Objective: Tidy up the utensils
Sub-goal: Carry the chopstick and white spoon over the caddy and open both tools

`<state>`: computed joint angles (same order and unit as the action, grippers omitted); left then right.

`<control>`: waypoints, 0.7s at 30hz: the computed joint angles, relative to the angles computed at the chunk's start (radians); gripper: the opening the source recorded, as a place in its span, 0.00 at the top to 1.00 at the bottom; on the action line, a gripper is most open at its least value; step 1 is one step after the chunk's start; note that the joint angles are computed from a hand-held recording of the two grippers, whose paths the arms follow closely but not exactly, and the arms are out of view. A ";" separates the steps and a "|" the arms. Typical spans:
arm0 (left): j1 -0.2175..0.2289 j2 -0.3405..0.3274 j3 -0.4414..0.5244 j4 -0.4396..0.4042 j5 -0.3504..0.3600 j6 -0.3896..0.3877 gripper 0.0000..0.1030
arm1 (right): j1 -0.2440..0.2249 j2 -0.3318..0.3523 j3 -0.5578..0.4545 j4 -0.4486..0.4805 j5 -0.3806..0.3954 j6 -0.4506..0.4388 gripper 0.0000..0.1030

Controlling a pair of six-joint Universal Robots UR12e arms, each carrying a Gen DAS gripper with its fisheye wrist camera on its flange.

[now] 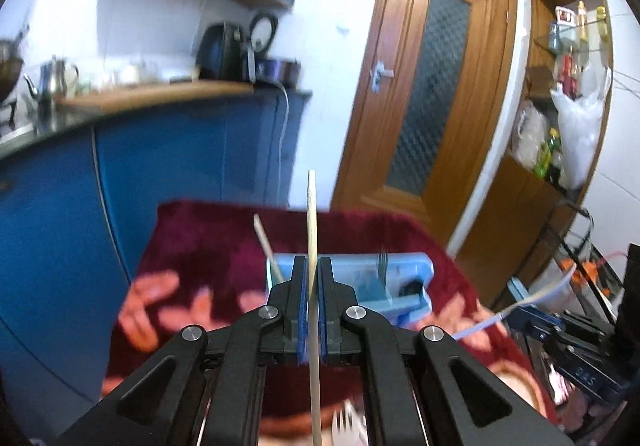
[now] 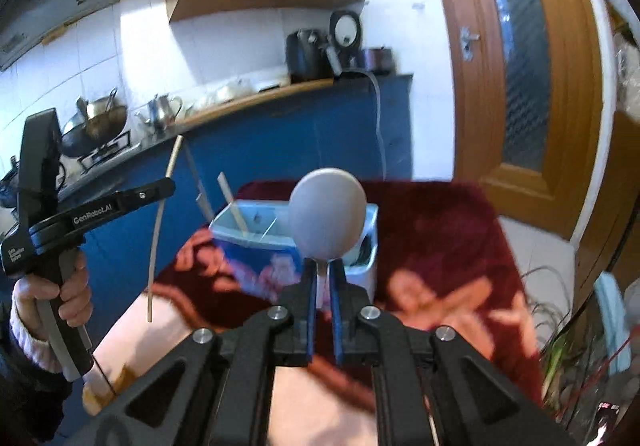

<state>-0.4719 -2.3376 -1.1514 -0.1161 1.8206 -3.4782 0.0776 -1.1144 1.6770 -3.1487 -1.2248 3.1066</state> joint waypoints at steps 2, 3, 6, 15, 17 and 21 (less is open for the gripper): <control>-0.002 -0.020 0.035 0.030 0.024 0.009 0.96 | -0.001 0.011 -0.021 -0.010 -0.005 0.015 0.93; -0.003 -0.028 0.050 0.042 0.032 0.013 0.96 | -0.003 0.014 -0.029 -0.014 -0.009 0.019 0.93; -0.007 -0.063 0.113 0.081 0.067 0.036 0.96 | -0.001 0.029 -0.055 -0.042 -0.039 0.024 0.93; -0.018 -0.219 0.337 0.251 0.207 0.138 0.96 | 0.001 0.077 -0.112 -0.062 -0.034 0.053 0.93; -0.018 -0.244 0.367 0.253 0.227 0.148 0.96 | 0.002 0.087 -0.122 -0.065 -0.032 0.057 0.93; -0.016 -0.274 0.392 0.235 0.257 0.146 0.96 | 0.013 0.113 -0.144 -0.073 -0.056 0.040 0.93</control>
